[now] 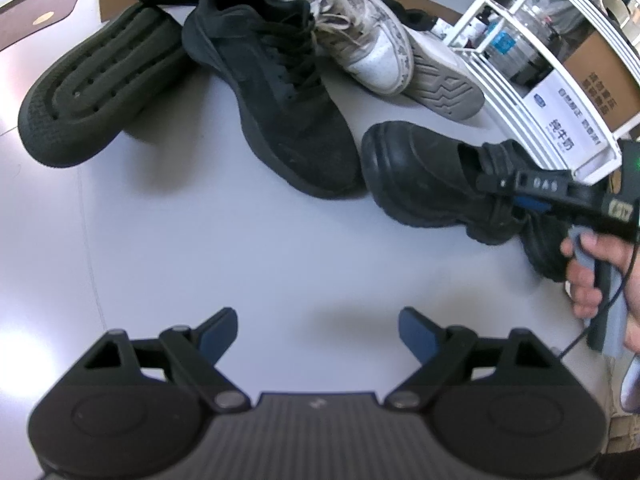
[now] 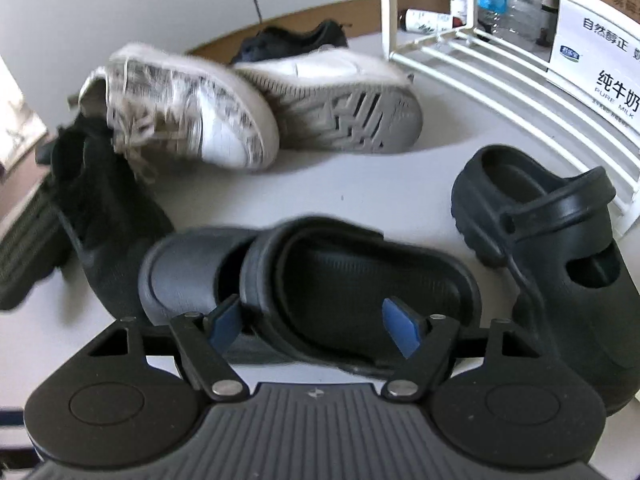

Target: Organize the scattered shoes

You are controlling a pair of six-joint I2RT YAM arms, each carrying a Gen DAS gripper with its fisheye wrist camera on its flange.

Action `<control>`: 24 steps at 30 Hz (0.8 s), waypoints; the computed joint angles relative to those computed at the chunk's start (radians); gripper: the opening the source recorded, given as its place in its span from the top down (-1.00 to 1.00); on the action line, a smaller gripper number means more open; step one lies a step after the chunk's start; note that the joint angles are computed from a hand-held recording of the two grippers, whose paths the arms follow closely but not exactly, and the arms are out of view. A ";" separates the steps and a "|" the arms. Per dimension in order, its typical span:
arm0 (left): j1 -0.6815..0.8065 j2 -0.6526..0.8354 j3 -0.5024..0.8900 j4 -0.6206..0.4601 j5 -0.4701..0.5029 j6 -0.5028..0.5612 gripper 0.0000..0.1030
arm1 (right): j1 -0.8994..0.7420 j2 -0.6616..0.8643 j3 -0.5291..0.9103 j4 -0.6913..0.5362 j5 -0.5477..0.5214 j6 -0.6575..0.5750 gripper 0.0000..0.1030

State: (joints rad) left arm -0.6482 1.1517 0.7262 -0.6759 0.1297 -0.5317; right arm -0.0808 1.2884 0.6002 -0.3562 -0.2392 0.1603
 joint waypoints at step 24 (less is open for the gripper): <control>-0.031 0.035 -0.004 0.022 0.008 -0.018 -0.73 | -0.096 0.021 -0.039 -0.019 0.028 0.136 -0.49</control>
